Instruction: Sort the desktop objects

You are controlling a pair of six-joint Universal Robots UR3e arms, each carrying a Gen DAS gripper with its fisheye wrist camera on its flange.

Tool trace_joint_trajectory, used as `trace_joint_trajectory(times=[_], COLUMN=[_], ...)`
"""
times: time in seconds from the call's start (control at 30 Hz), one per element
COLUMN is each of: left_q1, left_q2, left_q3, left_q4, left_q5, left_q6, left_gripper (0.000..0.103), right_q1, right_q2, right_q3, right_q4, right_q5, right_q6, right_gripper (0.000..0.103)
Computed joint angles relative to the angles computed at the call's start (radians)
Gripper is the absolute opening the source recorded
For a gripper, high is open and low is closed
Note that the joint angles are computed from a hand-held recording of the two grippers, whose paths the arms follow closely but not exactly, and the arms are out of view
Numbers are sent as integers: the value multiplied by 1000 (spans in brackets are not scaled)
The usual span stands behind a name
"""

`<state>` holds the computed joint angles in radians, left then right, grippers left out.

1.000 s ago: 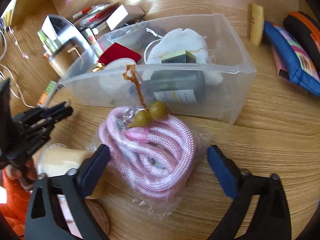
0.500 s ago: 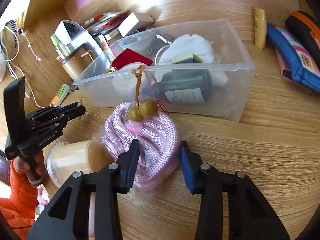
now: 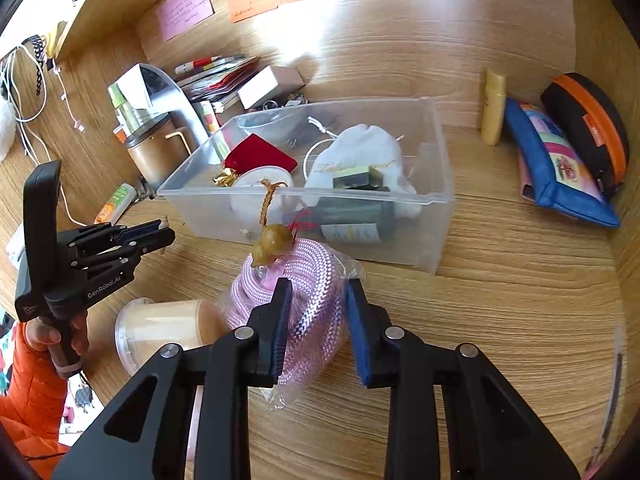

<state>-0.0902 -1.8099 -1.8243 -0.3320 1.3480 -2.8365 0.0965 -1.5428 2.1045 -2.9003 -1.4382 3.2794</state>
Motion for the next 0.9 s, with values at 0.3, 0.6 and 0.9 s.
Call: trace_joint_trajectory(times=[0.3,0.6,0.9], left_q1=[-6,-7,-10], left_q2=[34,39,56], left_q3=[-6,9,1], left_q4=[5,3,-1], left_q5=[-25,-49,-70], left_q6=[-5,-14,-14], left_gripper=[16,16,16], right_q1=[53,60,33], right_q2=[-26,-79,-60], right_q3=[-57,-90,-92], right_q4=[51,90,190], right_q5=[-129,-181,-182], right_q6=[-9,-30,6], right_gripper=[21,9,73])
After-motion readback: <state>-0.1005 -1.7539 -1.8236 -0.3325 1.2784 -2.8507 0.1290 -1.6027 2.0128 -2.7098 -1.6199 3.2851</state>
